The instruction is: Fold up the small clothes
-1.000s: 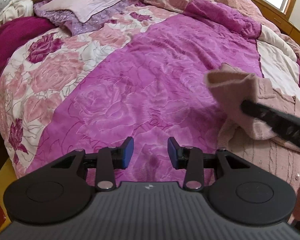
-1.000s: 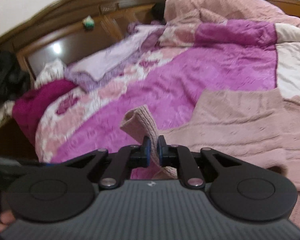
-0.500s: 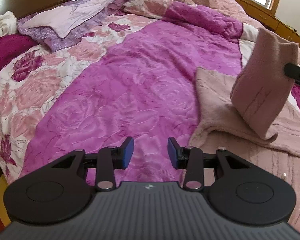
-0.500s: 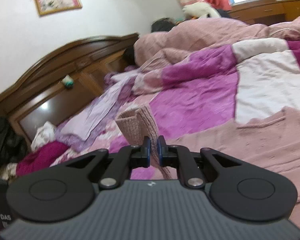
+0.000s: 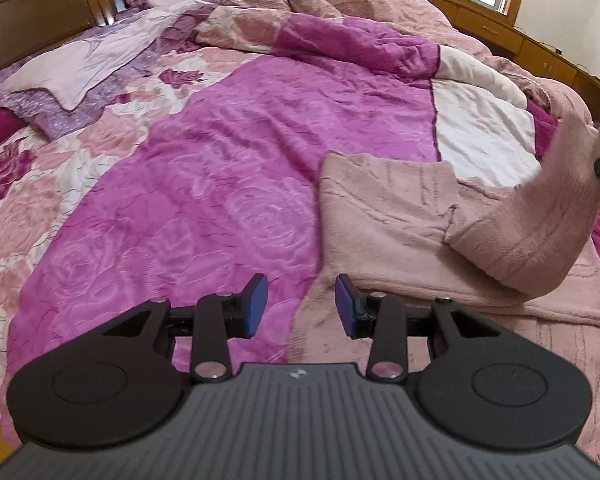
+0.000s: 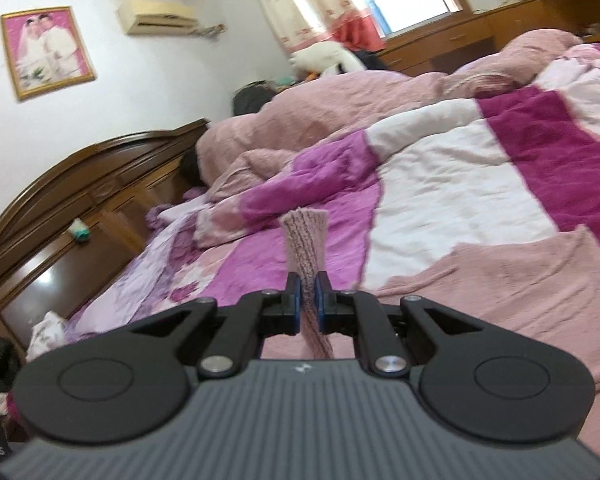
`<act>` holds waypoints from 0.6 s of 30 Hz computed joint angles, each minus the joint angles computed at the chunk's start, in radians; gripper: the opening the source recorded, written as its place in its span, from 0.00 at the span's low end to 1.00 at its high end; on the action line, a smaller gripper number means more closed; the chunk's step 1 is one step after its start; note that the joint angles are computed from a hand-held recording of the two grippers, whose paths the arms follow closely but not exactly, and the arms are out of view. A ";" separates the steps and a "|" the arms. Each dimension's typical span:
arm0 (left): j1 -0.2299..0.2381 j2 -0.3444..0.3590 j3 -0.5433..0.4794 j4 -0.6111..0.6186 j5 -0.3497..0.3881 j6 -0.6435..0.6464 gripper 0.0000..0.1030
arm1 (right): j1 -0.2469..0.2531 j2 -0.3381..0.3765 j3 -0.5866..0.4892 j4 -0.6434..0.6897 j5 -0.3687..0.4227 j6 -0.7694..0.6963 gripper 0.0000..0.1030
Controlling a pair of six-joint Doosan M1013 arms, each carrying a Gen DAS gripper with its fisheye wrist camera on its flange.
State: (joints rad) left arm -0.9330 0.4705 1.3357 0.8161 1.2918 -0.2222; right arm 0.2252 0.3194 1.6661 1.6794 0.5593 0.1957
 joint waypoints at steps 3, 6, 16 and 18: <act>0.005 0.009 -0.014 -0.002 -0.008 0.014 0.44 | -0.013 0.006 0.001 0.012 -0.030 0.003 0.10; 0.007 0.014 -0.020 -0.002 -0.013 0.023 0.44 | -0.021 0.013 0.000 0.023 -0.069 0.003 0.10; 0.021 0.037 -0.060 0.021 -0.036 0.082 0.44 | -0.039 0.036 0.003 0.060 -0.193 -0.092 0.10; 0.026 0.049 -0.076 0.031 -0.043 0.101 0.44 | -0.045 0.043 0.002 0.049 -0.206 -0.079 0.10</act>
State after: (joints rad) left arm -0.9065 0.5198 1.2596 0.8466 1.2485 -0.1207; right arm 0.1802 0.3629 1.6681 1.7281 0.3534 0.1171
